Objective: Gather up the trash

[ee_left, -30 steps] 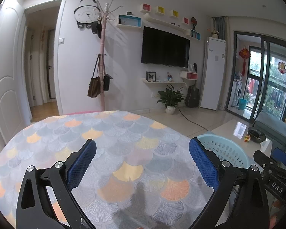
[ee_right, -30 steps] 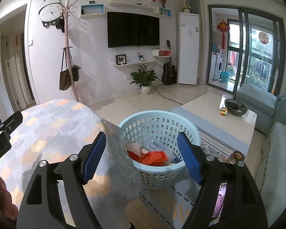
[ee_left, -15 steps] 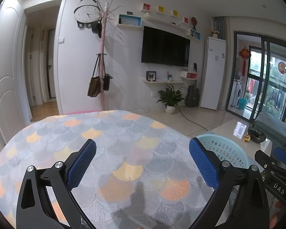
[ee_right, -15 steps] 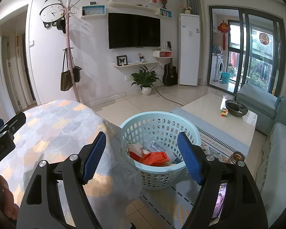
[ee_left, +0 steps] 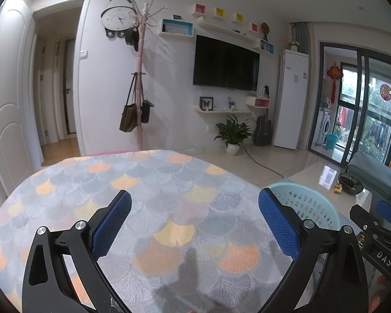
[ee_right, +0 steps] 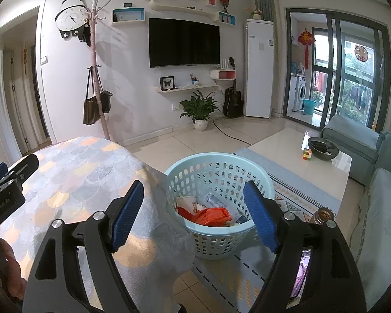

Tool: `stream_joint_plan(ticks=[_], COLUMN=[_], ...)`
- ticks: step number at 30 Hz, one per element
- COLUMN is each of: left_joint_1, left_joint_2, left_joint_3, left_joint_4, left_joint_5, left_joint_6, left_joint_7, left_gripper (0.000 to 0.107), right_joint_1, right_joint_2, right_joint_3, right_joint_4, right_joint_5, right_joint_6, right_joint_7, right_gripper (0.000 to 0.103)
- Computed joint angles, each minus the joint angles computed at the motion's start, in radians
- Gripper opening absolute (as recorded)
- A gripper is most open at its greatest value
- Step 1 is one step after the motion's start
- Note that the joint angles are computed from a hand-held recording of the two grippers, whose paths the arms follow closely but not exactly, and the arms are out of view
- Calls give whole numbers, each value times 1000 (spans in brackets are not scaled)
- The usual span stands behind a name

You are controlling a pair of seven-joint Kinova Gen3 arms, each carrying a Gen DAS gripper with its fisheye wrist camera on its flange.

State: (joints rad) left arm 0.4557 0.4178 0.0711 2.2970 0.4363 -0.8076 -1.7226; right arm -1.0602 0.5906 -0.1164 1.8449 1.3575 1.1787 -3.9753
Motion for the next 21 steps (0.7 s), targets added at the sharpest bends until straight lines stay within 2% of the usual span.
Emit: stream_joint_plan(ticks=[21], left_joint_1=[2], left_joint_2=[-3], left_joint_3=[0], left_joint_4=[-3], left_joint_5=[4], left_joint_6=[6], left_joint_7=[-5], left_gripper=[95], right_joint_1=[3], right_joint_2=[3], right_joint_3=[0], right_joint_4=[5], right_joint_5=[1], right_joint_6=[-5], right_joint_7=[-3], right_gripper=[75])
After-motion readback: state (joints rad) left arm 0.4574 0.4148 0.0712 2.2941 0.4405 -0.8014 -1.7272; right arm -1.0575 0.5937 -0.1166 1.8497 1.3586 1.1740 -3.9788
